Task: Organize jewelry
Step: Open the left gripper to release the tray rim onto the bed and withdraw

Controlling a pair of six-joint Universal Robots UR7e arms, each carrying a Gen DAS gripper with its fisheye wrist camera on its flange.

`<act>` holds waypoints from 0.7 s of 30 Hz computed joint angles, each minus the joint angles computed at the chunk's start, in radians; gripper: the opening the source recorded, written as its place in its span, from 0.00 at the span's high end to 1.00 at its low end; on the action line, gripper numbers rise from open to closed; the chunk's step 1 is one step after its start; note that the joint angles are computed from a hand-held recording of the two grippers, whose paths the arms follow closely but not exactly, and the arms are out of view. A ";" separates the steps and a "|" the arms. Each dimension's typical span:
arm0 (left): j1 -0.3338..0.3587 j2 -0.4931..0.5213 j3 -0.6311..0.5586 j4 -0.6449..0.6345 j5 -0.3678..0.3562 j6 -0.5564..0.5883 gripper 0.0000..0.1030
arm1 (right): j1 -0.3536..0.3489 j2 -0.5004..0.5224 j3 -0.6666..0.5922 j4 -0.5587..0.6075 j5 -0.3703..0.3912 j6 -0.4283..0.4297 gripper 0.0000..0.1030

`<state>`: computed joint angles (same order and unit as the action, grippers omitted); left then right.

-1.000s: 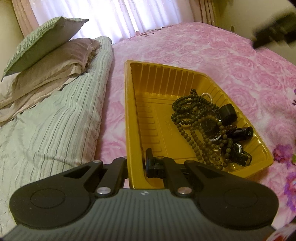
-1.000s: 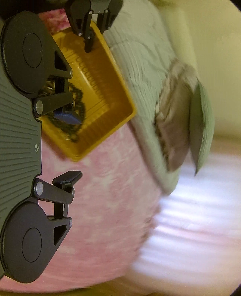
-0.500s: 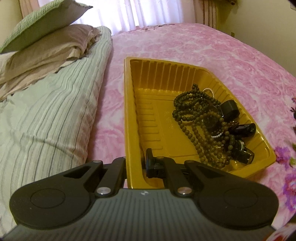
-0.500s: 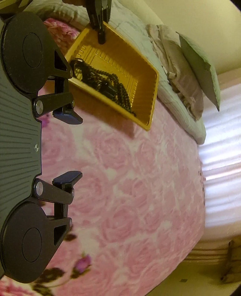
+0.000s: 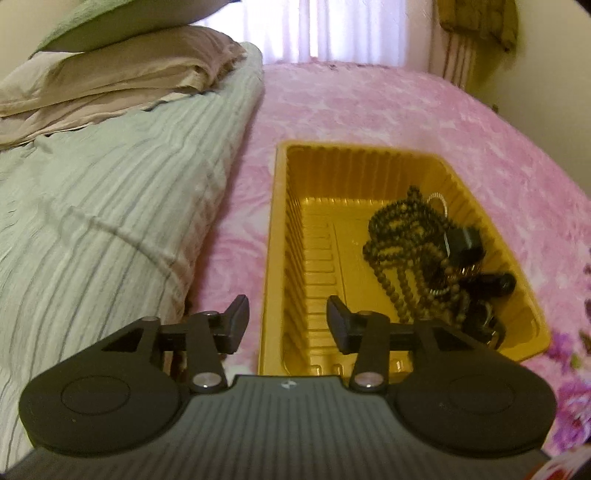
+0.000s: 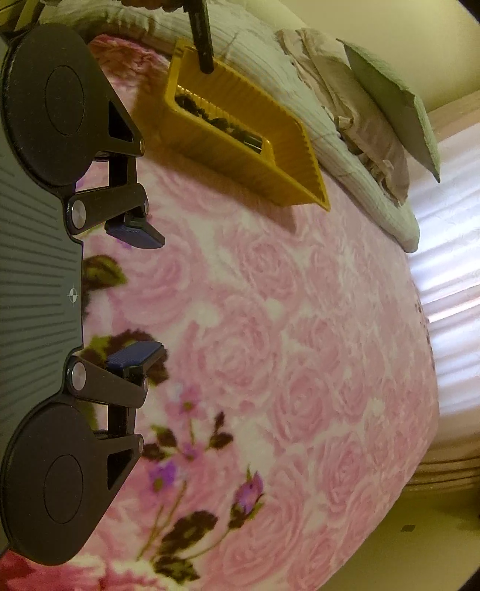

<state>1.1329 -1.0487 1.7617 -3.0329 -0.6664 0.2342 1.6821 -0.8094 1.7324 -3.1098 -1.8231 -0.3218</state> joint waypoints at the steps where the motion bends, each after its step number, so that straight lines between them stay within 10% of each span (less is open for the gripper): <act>1: -0.007 -0.003 0.008 -0.022 0.008 0.005 0.49 | -0.001 -0.004 0.006 -0.006 0.002 0.003 0.46; 13: -0.108 -0.032 0.146 -0.236 0.007 -0.034 0.03 | 0.012 -0.026 0.045 -0.027 0.009 0.011 0.45; 21: -0.183 0.008 0.214 -0.199 0.048 -0.146 0.01 | 0.023 -0.031 0.086 -0.072 -0.045 -0.025 0.23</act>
<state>0.9498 -1.0406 1.9761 -3.2322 -0.6182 0.0880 1.7055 -0.8406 1.8180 -3.1823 -1.8680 -0.3470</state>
